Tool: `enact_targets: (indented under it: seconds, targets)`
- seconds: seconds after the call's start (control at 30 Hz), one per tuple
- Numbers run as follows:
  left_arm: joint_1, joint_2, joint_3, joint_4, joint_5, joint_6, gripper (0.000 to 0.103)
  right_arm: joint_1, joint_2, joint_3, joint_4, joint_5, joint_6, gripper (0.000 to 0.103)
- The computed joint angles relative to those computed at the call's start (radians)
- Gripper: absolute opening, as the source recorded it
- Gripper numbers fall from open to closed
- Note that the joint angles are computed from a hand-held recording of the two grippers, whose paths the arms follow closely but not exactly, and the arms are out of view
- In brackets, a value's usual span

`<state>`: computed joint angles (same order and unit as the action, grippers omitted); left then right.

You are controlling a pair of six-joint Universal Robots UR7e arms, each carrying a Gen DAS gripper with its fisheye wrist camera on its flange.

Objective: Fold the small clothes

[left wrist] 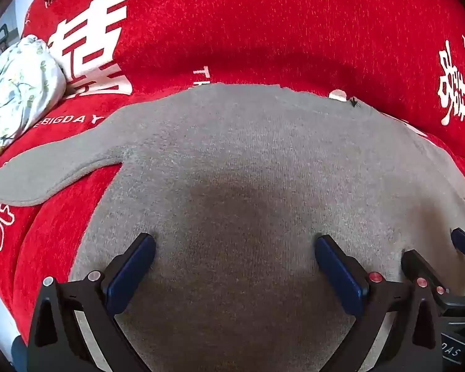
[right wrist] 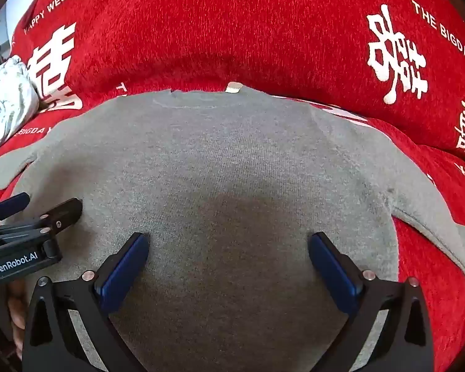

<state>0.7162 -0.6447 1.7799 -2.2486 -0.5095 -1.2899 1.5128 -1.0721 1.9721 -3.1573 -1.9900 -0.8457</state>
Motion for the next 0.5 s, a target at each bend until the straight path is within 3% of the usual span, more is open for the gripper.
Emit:
enact_targets:
  seconds: [0.23, 0.5]
  targets:
    - [-0.015, 0.007, 0.000, 0.037, 0.040, -0.039, 0.103, -0.004, -0.011, 0.005, 0.011, 0.019, 0.009, 0.103]
    - [-0.014, 0.003, -0.001, 0.059, 0.035, -0.062, 0.103, 0.005, 0.000, 0.002, -0.009, 0.004, -0.001, 0.103]
